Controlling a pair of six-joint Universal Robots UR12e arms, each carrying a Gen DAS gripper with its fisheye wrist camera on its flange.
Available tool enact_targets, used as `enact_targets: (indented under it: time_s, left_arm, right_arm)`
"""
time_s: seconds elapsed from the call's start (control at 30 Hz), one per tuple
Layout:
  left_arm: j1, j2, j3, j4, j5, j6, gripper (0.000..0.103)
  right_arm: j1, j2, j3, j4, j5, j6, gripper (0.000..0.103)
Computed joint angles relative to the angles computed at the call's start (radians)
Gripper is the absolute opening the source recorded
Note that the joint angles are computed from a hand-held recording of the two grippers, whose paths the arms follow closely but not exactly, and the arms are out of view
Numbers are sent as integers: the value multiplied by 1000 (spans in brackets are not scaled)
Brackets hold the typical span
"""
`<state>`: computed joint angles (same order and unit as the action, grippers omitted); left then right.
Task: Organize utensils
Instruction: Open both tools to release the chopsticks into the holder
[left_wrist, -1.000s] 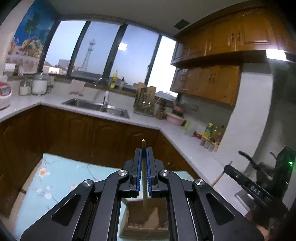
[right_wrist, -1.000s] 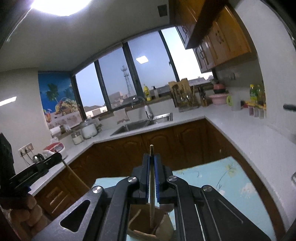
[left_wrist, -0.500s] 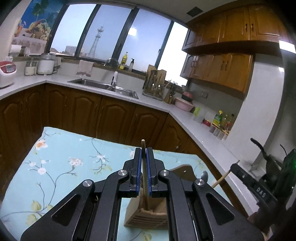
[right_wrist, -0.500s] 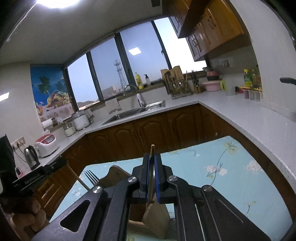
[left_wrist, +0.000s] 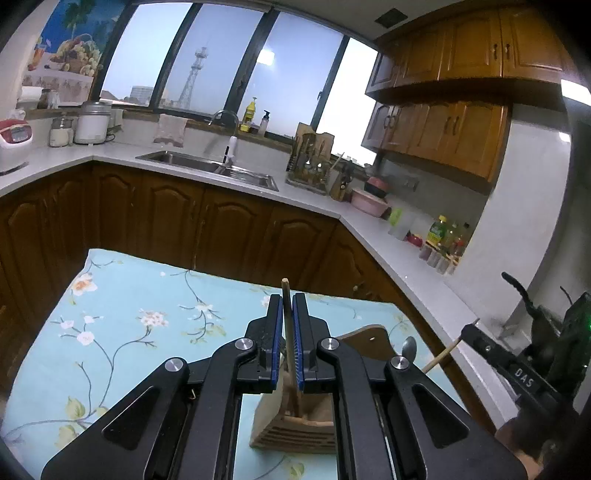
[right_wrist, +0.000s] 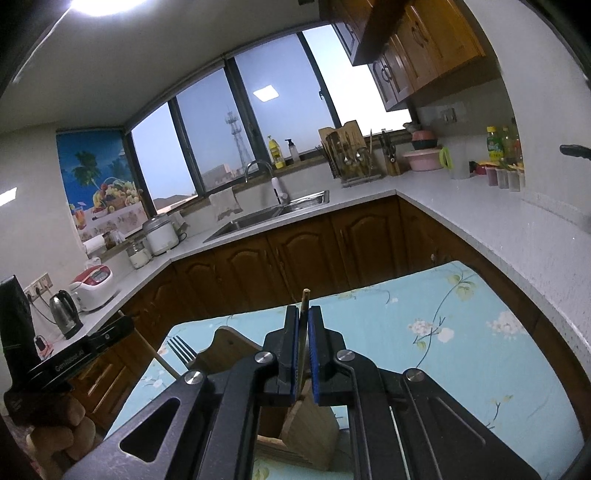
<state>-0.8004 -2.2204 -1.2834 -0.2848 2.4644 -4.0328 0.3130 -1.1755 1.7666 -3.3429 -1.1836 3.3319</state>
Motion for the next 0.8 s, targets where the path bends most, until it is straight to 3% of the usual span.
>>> enact_targets:
  time_s: [0.03, 0.1, 0.17, 0.2, 0.23, 0.3, 0.37, 0.47, 0.67, 0.8]
  left_arm:
    - [-1, 1, 0, -1, -1, -1, 7]
    - [-2, 5, -6, 2, -8, -3, 22]
    - [-8, 8, -8, -7, 3, -16, 37]
    - [-12, 9, -9, -7, 10, -23, 44]
    - [-17, 11, -12, -5, 20, -31, 49]
    - [-29, 17, -18, -29, 52, -63, 69]
    - [-41, 23, -32, -27, 71, -81, 72]
    - [-59, 40, -59, -69, 88, -139, 79]
    - [-97, 72, -117, -165, 87, -270, 82]
    - [-130, 85, -146, -231, 95, -349, 82]
  right_arm:
    - [-1, -1, -1, 7, 5, -1, 10]
    - [-2, 0, 0, 12, 7, 3, 13]
    - [-8, -4, 6, 7, 21, 21, 43]
    - [-12, -4, 8, 0, 26, 29, 52]
    - [-16, -7, 16, -18, 30, 40, 60]
    - [-22, -14, 32, -47, 40, 53, 63]
    - [-30, -25, 48, -64, 50, 65, 77]
    - [-43, -43, 81, -99, 72, 86, 91]
    - [-67, -90, 161, -130, 94, 88, 95]
    - [-75, -125, 220, -124, 85, 44, 95]
